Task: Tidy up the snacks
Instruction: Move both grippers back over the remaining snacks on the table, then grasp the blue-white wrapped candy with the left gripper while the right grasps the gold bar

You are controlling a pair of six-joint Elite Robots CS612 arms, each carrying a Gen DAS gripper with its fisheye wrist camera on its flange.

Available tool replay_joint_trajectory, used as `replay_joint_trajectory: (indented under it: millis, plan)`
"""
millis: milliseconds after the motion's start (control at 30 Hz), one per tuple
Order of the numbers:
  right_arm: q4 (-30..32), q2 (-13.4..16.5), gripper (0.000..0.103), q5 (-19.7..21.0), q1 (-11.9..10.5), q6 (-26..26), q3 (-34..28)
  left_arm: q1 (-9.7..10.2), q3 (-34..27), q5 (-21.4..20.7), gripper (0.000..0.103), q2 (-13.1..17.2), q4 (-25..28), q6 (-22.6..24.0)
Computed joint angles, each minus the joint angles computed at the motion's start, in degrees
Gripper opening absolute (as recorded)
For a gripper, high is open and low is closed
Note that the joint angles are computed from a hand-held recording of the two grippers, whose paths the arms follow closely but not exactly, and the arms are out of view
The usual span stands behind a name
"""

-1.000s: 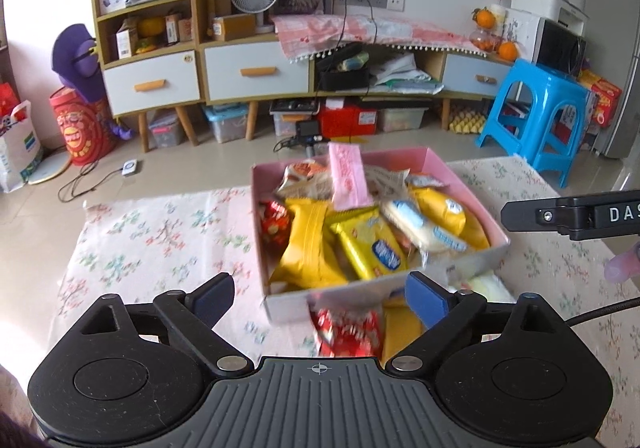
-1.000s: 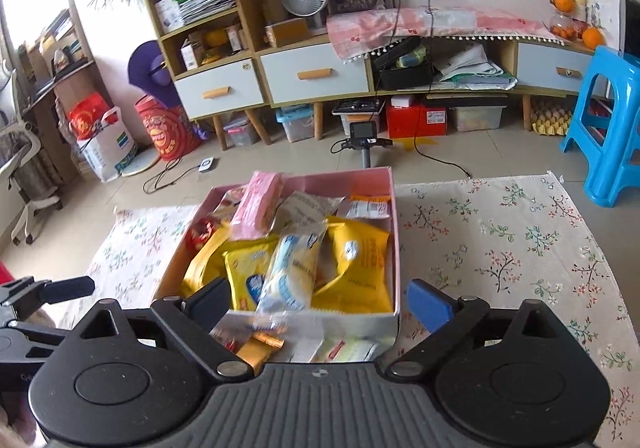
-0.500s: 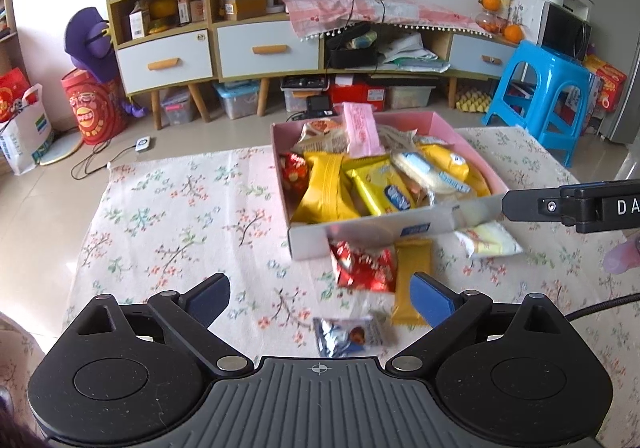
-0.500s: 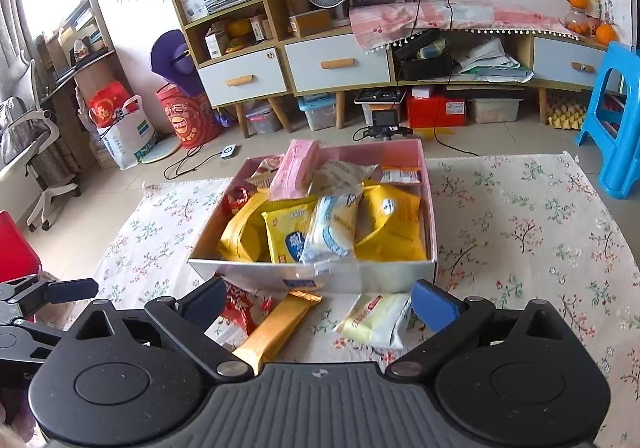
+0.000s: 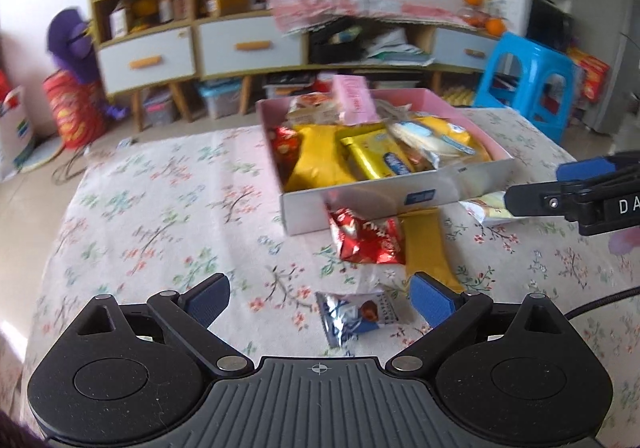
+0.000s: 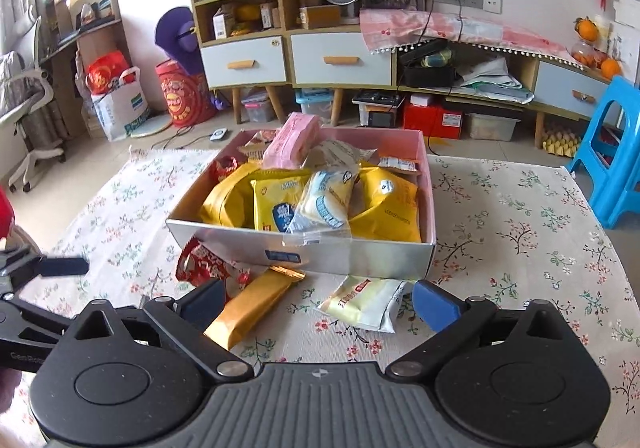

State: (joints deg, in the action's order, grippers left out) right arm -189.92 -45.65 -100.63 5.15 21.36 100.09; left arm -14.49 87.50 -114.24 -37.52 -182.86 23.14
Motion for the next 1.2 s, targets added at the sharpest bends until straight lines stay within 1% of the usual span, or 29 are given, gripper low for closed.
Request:
replay_joint_trajectory:
  millis: [100, 167, 233, 333, 400, 433, 567, 633, 667, 733, 800, 900, 967, 1100, 1200]
  plan:
    - [0.65, 0.18, 0.093, 0.02, 0.05, -0.38, -0.21, 0.43, -1.40, -4.61, 0.096, 1.16, -0.85, 3.78]
    - [0.95, 0.28, 0.093, 0.18, 0.00, -0.24, -0.31, 0.64, -2.26, -7.25, 0.096, 1.53, 0.68, 6.31]
    - [1.30, 0.40, 0.093, 0.85, -0.12, 0.11, -0.48, 0.64, -2.97, -8.99, 0.095, 1.64, 3.44, 9.25]
    - [1.75, 0.56, 0.093, 2.19, -0.37, 0.76, -0.78, 0.35, -3.42, -9.31, 0.090, 1.46, 7.98, 14.39]
    - [2.10, 0.71, 0.092, 2.92, -0.46, 1.18, -1.04, 0.10, -3.64, -8.52, 0.083, 1.25, 11.14, 16.98]
    - [2.30, 0.80, 0.092, 3.35, -0.49, 1.34, -1.17, -0.05, -3.77, -7.74, 0.081, 1.13, 12.62, 17.83]
    - [3.38, 1.18, 0.090, 4.20, -0.37, 1.32, -1.82, -0.39, -4.09, -4.69, 0.061, 0.88, 16.12, 18.72]
    - [3.97, 1.34, 0.089, 4.59, -0.30, 1.11, -2.14, -0.49, -3.99, -3.58, 0.054, 0.74, 16.94, 19.35]
    - [4.25, 1.42, 0.087, 4.82, -0.27, 1.08, -2.33, -0.53, -3.96, -3.17, 0.048, 0.66, 17.51, 19.81]
    - [4.73, 1.56, 0.086, 5.12, -0.20, 1.27, -2.66, -0.52, -3.72, -2.97, 0.047, 0.54, 17.29, 19.89]
    - [4.89, 1.69, 0.084, 5.44, -0.20, 1.62, -2.94, -0.52, -3.47, -2.61, 0.041, 0.33, 17.20, 19.71]
    - [5.31, 1.90, 0.076, 5.61, -0.08, 1.87, -3.42, -0.44, -3.33, -2.16, 0.036, -0.09, 17.70, 18.29]
    - [5.53, 2.07, 0.066, 5.54, 0.07, 1.52, -3.70, -0.50, -3.05, -1.27, 0.035, -0.34, 17.22, 17.24]
    - [6.09, 2.40, 0.059, 6.07, 0.21, 1.33, -4.24, -0.44, -2.61, -0.13, 0.032, -0.66, 16.71, 15.71]
    - [6.24, 2.59, 0.055, 7.76, 0.08, 2.38, -4.57, -0.46, -2.52, 1.24, 0.031, -0.75, 16.13, 14.14]
